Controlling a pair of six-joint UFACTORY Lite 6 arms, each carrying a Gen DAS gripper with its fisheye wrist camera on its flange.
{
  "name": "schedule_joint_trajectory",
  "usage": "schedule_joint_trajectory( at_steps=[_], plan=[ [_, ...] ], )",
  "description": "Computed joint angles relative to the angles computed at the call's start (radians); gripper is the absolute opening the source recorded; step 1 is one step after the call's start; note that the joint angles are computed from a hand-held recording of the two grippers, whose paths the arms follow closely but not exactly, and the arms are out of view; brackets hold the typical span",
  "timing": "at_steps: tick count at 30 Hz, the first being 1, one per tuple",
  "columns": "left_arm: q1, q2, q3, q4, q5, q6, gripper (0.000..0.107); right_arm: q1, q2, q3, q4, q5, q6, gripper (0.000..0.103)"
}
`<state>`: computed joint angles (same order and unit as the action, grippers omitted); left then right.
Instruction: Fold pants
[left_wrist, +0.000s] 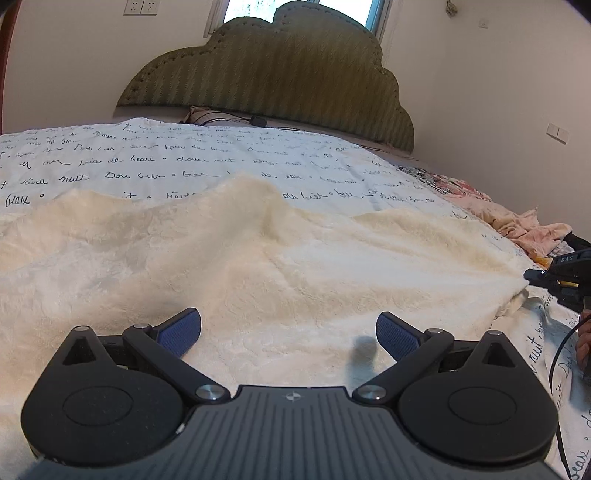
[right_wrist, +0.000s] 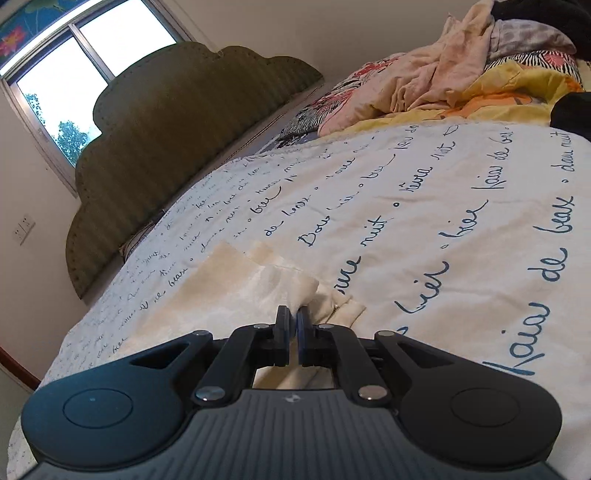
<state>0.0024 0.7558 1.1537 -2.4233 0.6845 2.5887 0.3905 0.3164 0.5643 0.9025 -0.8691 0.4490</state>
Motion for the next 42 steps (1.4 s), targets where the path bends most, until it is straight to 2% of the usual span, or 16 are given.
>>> schedule_joint_trajectory(
  at_steps=[4, 7, 10, 12, 13, 14, 17, 21, 22, 23, 24, 26, 33, 36, 39, 42],
  plan=[
    [0.002, -0.039, -0.019, 0.031, -0.016, -0.019, 0.103, 0.090, 0.014, 0.034, 0.269, -0.113, -0.209, 0.003],
    [0.008, -0.022, -0.012, 0.028, 0.008, -0.027, 0.103, 0.032, -0.049, 0.021, 0.266, -0.008, -0.356, 0.004],
    [-0.005, 0.009, 0.015, 0.015, -0.023, -0.029, 0.103, 0.058, -0.060, 0.100, 0.358, -0.091, -0.633, 0.011],
    [-0.018, -0.003, -0.007, -0.031, -0.020, 0.036, 0.103, -0.010, -0.049, 0.188, 0.238, 0.015, -0.767, 0.058],
    [-0.024, -0.004, -0.014, -0.049, -0.019, 0.063, 0.103, -0.070, -0.005, 0.276, 0.161, 0.119, -0.800, 0.097],
    [-0.033, -0.004, -0.021, -0.079, -0.020, 0.101, 0.103, -0.115, 0.047, 0.349, 0.082, 0.183, -0.794, 0.100],
    [-0.047, -0.003, -0.018, -0.115, -0.042, 0.144, 0.103, -0.194, 0.213, 0.546, -0.065, 0.250, -0.752, 0.101],
    [-0.044, -0.001, -0.015, -0.108, -0.042, 0.139, 0.103, -0.300, 0.420, 0.829, -0.251, 0.525, -0.630, 0.100],
    [-0.042, 0.000, -0.014, -0.102, -0.040, 0.132, 0.103, -0.298, 0.456, 0.865, -0.195, 0.544, -0.680, 0.092],
    [-0.039, 0.000, -0.015, -0.095, -0.035, 0.125, 0.103, -0.294, 0.479, 0.897, -0.111, 0.554, -0.766, 0.039],
    [-0.035, 0.001, -0.015, -0.085, -0.029, 0.113, 0.103, -0.292, 0.482, 0.899, -0.051, 0.556, -0.819, 0.015],
    [-0.018, 0.002, -0.015, -0.046, -0.006, 0.066, 0.103, -0.275, 0.439, 0.832, -0.013, 0.501, -0.821, 0.005],
    [0.048, -0.036, 0.019, 0.144, 0.055, -0.236, 0.103, -0.144, 0.408, 0.874, 0.471, 0.205, -1.423, 0.005],
    [0.004, 0.001, 0.055, -0.003, -0.030, -0.095, 0.103, -0.207, 0.536, 1.043, 0.676, 0.308, -1.642, 0.008],
    [0.000, 0.050, 0.085, -0.026, -0.044, -0.056, 0.103, -0.192, 0.567, 1.021, 0.592, 0.250, -1.500, 0.025],
    [-0.002, 0.051, 0.084, -0.041, -0.043, -0.037, 0.103, -0.154, 0.367, 0.773, 0.495, 0.110, -1.186, 0.086]
  ],
)
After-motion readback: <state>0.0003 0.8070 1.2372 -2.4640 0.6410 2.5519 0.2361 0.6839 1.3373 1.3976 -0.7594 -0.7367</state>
